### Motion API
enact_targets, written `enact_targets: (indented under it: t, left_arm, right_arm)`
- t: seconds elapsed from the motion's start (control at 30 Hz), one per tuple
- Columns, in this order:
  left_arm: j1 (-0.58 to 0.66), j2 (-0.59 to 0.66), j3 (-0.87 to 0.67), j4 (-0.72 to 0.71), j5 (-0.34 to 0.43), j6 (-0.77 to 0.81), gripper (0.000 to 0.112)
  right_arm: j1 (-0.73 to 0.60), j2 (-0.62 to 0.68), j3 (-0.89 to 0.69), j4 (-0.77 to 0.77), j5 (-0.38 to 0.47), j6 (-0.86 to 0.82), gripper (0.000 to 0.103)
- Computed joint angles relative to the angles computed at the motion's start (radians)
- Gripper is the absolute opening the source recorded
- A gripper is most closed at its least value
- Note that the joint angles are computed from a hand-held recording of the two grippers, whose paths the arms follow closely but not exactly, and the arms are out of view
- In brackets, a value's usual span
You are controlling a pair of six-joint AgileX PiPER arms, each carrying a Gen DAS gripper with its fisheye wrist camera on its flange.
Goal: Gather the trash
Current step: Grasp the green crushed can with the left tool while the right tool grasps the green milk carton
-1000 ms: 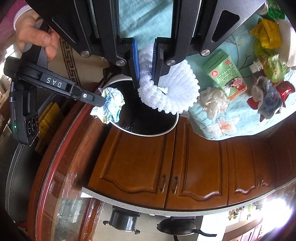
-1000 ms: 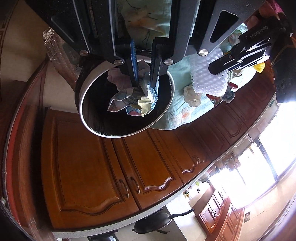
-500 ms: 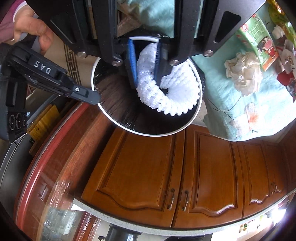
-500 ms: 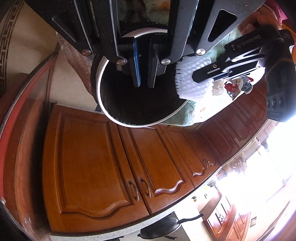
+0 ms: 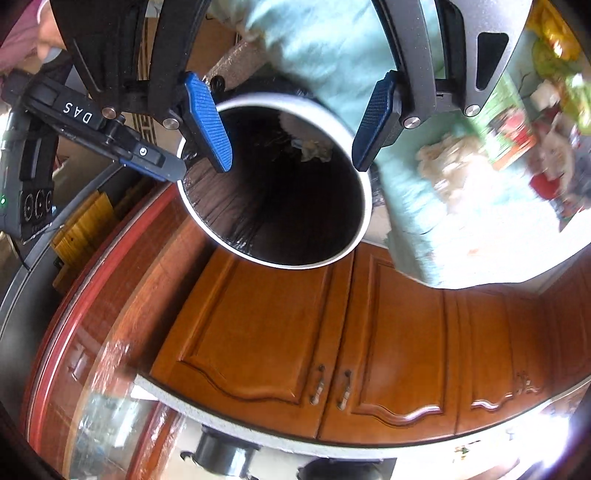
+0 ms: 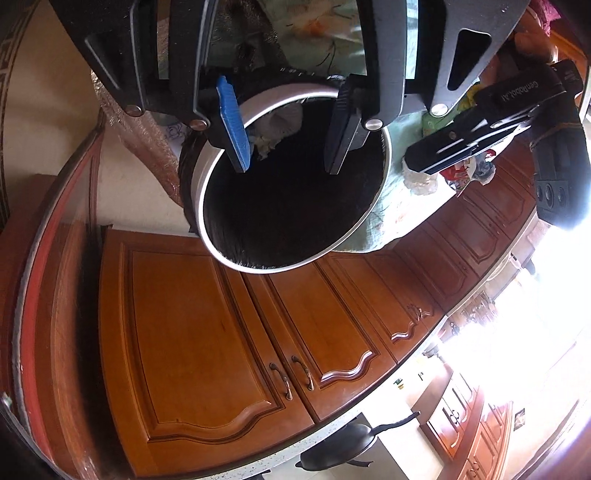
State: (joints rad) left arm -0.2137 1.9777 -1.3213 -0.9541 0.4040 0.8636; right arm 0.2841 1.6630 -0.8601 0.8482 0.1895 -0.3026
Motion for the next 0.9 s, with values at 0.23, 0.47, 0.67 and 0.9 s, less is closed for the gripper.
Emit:
enact_targets:
  t: [0.23,0.47,0.67,0.9]
  left_arm:
    - [0.046,-0.216,0.318,-0.338,-0.093,0.356,0.072]
    - [0.162,-0.459,0.599,-0.521,-0.093,0.591,0.072]
    - [0.291,-0.636,0.726,-0.420,-0.055,0.523,0.072]
    - [0.503,-0.779,0.810,-0.273,0.052,0.428,0.072]
  right_arm:
    - [0.112,-0.054,0.061,0.070,-0.064,-0.006,0.083]
    - [0.233,-0.066,0.064,0.035,-0.098,0.092,0.084]
    - [0.314,-0.037,0.019,-0.135,-0.096,0.278,0.084]
    - [0.393,0.018,-0.051,-0.205,-0.083,0.348,0.084]
